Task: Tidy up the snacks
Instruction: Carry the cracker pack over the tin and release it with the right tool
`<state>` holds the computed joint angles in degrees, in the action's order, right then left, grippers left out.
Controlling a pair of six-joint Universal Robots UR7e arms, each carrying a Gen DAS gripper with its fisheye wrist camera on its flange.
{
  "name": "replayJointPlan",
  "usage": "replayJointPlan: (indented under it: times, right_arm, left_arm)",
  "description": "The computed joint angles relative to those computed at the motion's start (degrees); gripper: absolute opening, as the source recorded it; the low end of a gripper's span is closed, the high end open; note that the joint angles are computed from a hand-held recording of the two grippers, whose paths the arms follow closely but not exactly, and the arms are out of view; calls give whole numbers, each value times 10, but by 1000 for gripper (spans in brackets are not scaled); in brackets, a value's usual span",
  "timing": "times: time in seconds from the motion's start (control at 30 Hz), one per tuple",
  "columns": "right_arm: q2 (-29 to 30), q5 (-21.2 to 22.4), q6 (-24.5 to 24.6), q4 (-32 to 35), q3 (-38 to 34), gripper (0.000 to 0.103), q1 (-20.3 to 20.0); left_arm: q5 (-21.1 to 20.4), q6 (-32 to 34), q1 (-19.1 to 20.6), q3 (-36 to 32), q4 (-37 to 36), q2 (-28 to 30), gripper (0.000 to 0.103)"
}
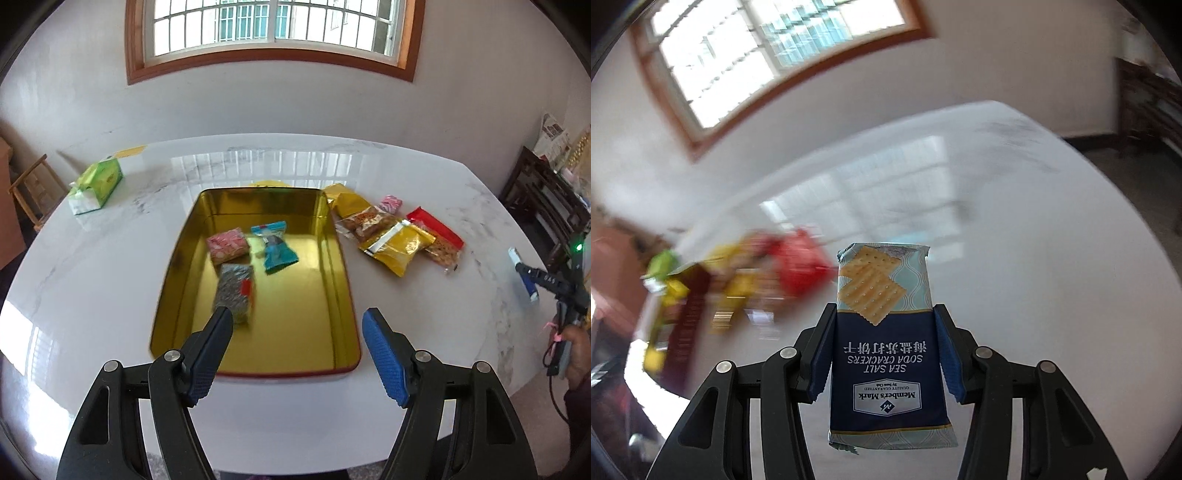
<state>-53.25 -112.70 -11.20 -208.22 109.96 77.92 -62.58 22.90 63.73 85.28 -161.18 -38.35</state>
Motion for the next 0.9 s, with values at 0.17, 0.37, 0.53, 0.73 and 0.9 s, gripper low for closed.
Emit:
replayJointPlan:
  times: [0.17, 0.37, 0.53, 0.73, 0.9]
  right_arm:
    - [50, 35, -49, 86, -87, 47, 71]
    - [141, 71, -72, 270, -257, 47, 124]
    - [242, 39, -111, 427, -433, 47, 151]
    - [346, -21, -147, 564, -612, 47, 162]
    - [403, -37, -148, 640, -724, 47, 158]
  left_arm:
    - [9, -9, 6, 13, -3, -12, 73]
    - [14, -10, 15, 10, 2, -16, 73]
    - [11, -17, 22, -2, 30, -17, 73]
    - [22, -5, 25, -15, 52, -14, 73]
    - [17, -9, 33, -36, 79, -6, 73]
